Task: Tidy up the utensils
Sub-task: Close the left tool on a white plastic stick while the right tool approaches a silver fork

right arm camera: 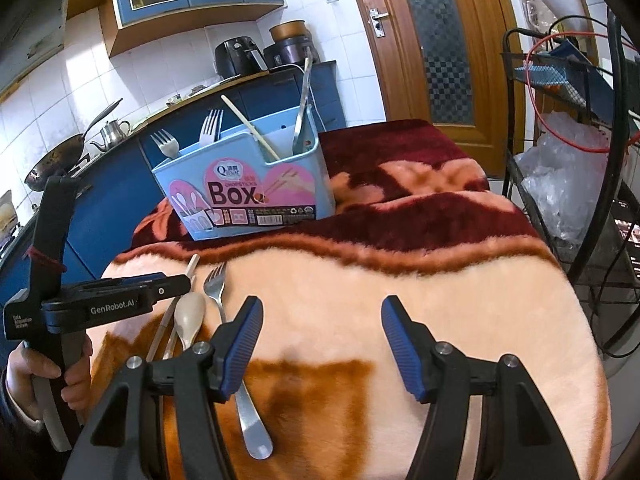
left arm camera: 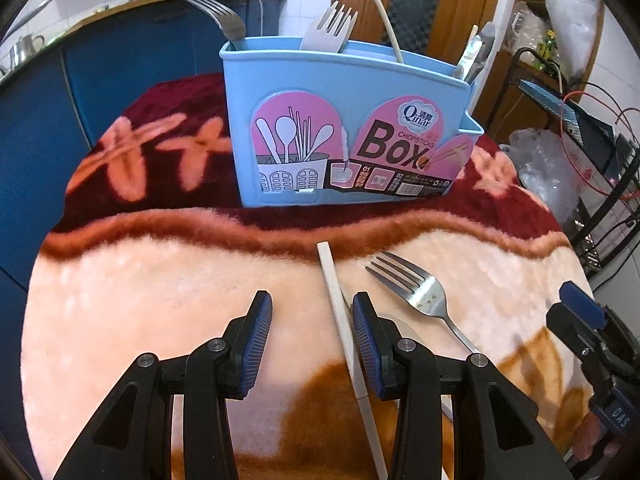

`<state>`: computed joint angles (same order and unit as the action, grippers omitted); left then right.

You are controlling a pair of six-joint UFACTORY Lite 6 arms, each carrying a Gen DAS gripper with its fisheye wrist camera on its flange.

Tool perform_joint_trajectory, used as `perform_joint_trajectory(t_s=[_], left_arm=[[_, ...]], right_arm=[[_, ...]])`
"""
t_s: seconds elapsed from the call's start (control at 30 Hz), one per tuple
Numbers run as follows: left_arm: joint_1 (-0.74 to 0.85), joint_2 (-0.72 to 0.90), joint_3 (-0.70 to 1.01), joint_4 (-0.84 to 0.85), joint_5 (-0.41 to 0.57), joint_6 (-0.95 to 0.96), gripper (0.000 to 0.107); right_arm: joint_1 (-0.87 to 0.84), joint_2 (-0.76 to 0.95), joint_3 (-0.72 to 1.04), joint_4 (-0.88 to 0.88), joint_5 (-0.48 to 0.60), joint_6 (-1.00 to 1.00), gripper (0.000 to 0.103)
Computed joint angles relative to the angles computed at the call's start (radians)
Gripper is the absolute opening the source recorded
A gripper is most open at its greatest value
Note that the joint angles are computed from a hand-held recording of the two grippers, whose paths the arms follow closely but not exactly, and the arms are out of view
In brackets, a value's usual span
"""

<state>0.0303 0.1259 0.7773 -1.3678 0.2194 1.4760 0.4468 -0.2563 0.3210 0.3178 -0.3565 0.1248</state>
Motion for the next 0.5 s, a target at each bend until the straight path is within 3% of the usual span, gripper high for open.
perform_joint_trajectory(t_s=[0.5], left_arm=[[-0.025, 0.053, 0.06, 0.187, -0.001, -0.203, 0.042]], right_arm=[[-0.035, 0.052, -0.009, -0.161, -0.033, 0.159, 0.065]])
